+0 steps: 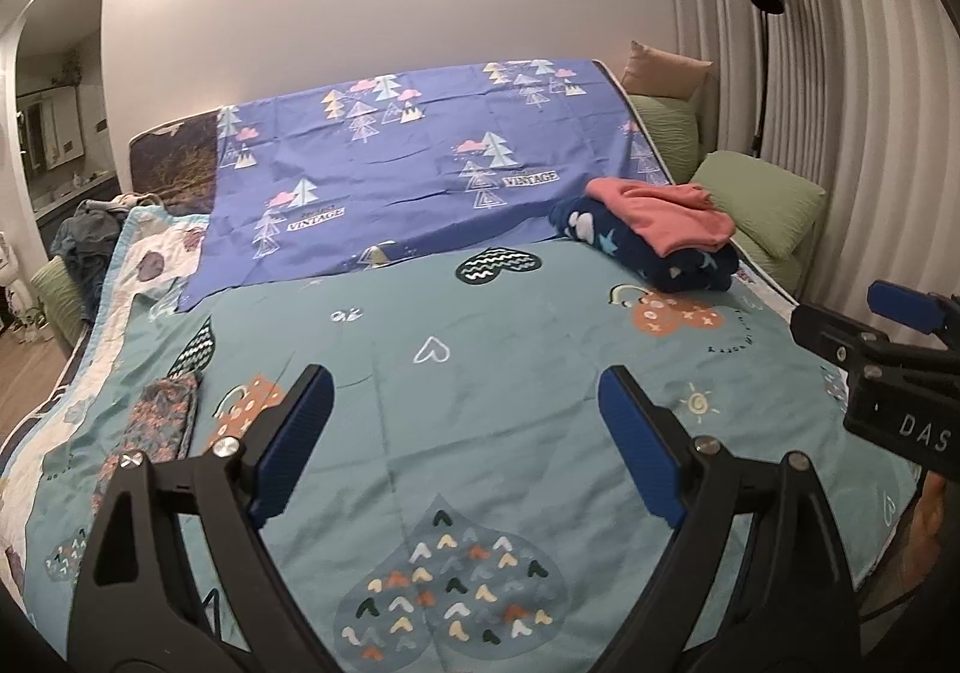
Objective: Fold small clothes
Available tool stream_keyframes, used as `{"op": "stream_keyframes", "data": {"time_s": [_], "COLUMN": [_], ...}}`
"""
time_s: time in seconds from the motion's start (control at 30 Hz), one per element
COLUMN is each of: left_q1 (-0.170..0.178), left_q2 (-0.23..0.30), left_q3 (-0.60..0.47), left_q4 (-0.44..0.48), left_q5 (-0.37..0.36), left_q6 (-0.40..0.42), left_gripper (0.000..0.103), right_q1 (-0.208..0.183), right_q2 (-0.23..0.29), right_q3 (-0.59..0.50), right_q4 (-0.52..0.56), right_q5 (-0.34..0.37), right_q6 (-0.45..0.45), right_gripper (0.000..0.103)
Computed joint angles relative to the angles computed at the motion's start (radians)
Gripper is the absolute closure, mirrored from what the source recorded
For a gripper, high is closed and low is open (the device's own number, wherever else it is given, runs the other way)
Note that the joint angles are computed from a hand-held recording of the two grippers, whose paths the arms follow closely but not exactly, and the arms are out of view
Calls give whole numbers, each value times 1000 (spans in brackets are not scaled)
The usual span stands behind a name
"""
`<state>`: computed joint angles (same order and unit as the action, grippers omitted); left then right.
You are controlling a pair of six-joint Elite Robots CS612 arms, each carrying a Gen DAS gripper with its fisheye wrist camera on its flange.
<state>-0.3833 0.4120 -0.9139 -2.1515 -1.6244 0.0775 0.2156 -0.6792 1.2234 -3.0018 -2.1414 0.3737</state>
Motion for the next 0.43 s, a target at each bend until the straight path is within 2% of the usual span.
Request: {"op": "stream_keyframes", "data": {"time_s": [0.43], "left_q1": [3], "left_q2": [-2], "left_q3": [2], "left_q4": [11], "left_q5": [-2], "left_q6": [-15], "left_gripper": [13], "right_q1": [2], "right_q2": [8], "right_q3": [-6], "right_q4": [6], "right_q5": [5], "right_q6": [-6], "right_gripper": [20]}}
